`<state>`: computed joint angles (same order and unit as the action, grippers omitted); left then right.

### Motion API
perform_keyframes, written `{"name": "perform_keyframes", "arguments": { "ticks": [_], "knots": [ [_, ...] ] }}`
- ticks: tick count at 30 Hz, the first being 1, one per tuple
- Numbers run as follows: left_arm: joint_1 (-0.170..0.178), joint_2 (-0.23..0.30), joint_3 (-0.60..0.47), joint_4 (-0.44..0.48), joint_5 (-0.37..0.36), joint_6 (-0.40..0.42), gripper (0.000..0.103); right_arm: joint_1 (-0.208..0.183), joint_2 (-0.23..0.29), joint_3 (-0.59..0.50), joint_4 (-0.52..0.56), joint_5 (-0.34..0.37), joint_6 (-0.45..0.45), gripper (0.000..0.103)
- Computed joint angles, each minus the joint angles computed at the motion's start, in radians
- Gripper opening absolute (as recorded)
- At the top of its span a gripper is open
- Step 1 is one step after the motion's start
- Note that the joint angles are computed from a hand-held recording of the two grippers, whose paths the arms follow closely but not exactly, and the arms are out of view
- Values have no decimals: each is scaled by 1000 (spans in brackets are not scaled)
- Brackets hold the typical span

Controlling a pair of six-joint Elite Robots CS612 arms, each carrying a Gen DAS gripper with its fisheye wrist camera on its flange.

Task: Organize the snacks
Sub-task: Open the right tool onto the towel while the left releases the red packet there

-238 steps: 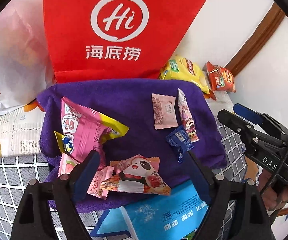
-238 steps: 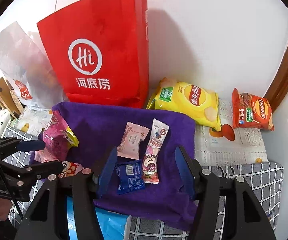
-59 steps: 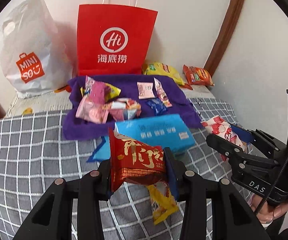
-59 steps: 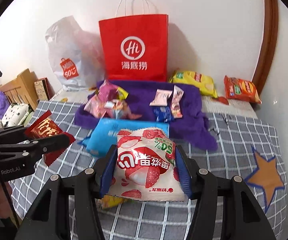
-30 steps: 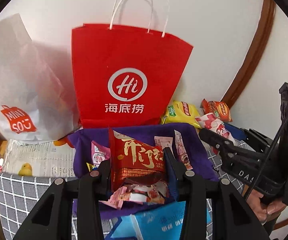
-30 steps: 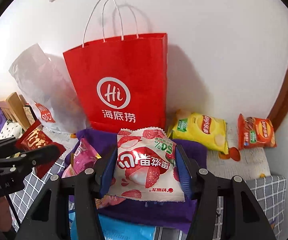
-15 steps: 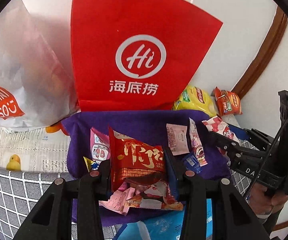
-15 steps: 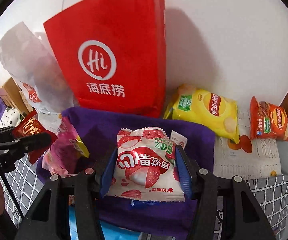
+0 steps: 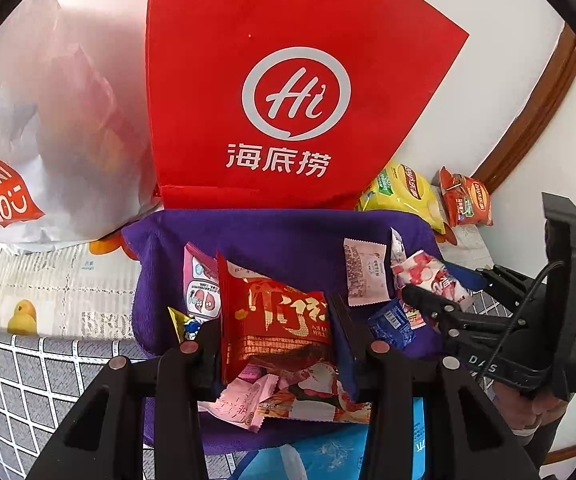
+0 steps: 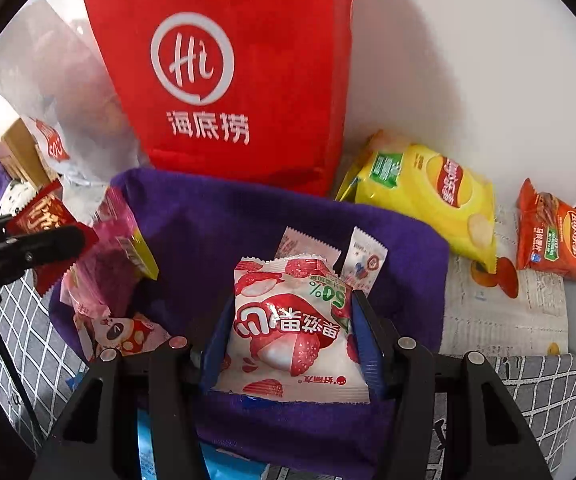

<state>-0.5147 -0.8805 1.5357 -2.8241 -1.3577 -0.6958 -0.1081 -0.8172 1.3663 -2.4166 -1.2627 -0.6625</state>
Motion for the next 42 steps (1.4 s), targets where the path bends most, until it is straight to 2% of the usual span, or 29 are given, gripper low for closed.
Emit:
{"name": "perform_keyframes", "arguments": {
  "ticks": [19,23,25,27,32,36,42],
  "knots": [
    [3,4,-4,4,-18,8,40,17,30,-26,69,-67,2,57],
    [2,7,-7,9,-22,8,40,16,30,-33,84,-70,11,59],
    [3,8,-8,7,-29,7,40,17,33,-40,100,-72,17,66],
    [6,8,-7,-1,-41,5,40,16,33,-39,87,-69,26,71],
    [10,9,-1,-28,-50,-4,40,8,16,-26,56,-48,35,71],
    [17,17,-1,-65,-108,-4,40,-4,-4,-11,6,-18,49,71],
    [14,37,-28,-22,-134,1,39,-17,-18,-4,-24,19,82,71]
  ]
}}
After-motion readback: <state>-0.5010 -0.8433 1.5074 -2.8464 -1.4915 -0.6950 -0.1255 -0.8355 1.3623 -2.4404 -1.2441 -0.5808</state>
